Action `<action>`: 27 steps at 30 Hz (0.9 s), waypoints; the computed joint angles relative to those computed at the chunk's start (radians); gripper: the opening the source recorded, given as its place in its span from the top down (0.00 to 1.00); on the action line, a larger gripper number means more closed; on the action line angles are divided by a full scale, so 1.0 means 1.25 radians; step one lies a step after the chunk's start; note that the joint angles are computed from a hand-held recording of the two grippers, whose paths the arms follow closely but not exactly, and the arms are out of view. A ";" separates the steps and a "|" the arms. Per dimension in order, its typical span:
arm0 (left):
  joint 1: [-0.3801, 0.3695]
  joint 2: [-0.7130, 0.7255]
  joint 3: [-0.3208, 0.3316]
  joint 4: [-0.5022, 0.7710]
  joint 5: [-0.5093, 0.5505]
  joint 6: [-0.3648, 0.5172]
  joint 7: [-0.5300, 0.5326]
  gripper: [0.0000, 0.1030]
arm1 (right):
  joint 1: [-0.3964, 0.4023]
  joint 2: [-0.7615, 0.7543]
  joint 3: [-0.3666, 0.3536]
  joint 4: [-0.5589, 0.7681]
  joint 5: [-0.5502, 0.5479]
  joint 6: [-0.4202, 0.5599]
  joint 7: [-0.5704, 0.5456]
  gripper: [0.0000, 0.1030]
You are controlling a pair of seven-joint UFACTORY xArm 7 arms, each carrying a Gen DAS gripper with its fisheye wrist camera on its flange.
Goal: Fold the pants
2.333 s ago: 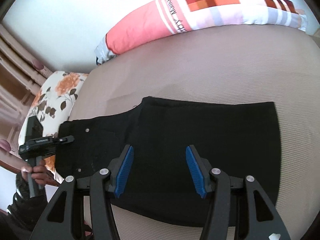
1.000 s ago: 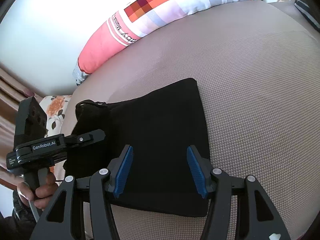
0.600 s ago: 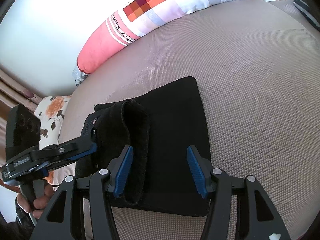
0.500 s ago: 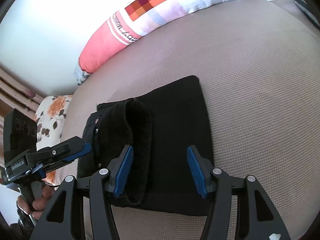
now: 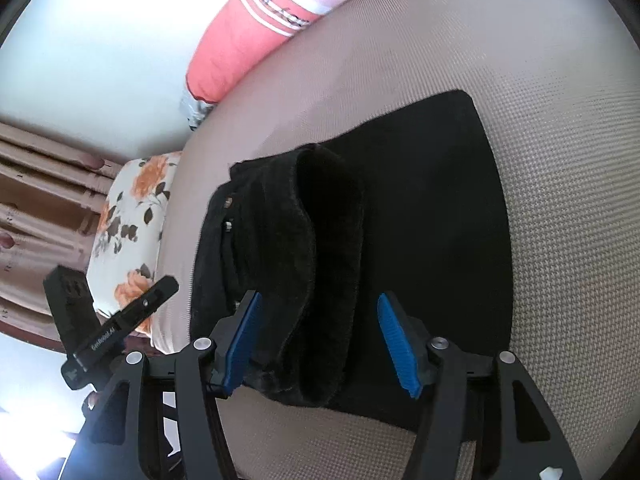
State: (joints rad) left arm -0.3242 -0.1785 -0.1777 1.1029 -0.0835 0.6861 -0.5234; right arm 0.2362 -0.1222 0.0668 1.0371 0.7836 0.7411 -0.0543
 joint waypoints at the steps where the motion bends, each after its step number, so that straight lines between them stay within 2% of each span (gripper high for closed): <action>1: 0.000 -0.007 0.003 -0.011 -0.005 0.002 0.001 0.39 | 0.000 0.003 0.000 0.001 -0.001 0.003 0.000 0.43; 5: 0.003 -0.019 0.013 -0.048 -0.033 -0.003 0.007 0.39 | -0.003 0.028 -0.008 0.009 0.068 0.033 -0.048 0.43; 8: 0.002 -0.018 0.018 -0.060 -0.061 -0.010 0.015 0.39 | -0.005 0.041 -0.004 0.008 0.138 0.014 -0.102 0.44; 11: 0.005 -0.008 0.016 -0.055 -0.060 -0.001 0.011 0.38 | -0.009 0.060 0.000 0.019 0.192 0.013 -0.136 0.51; 12: 0.005 -0.004 0.016 -0.055 -0.063 -0.001 0.011 0.37 | -0.011 0.073 0.003 0.029 0.194 0.017 -0.136 0.54; 19: 0.008 0.014 0.009 -0.052 -0.041 -0.001 -0.005 0.33 | -0.027 0.146 0.028 0.110 0.198 0.032 -0.180 0.55; 24: 0.006 0.026 0.005 -0.052 -0.022 -0.004 -0.022 0.31 | -0.033 0.184 0.049 0.151 0.166 0.013 -0.156 0.67; 27: 0.005 0.033 0.002 -0.050 -0.004 -0.005 -0.033 0.30 | -0.037 0.186 0.055 0.152 0.154 0.007 -0.134 0.71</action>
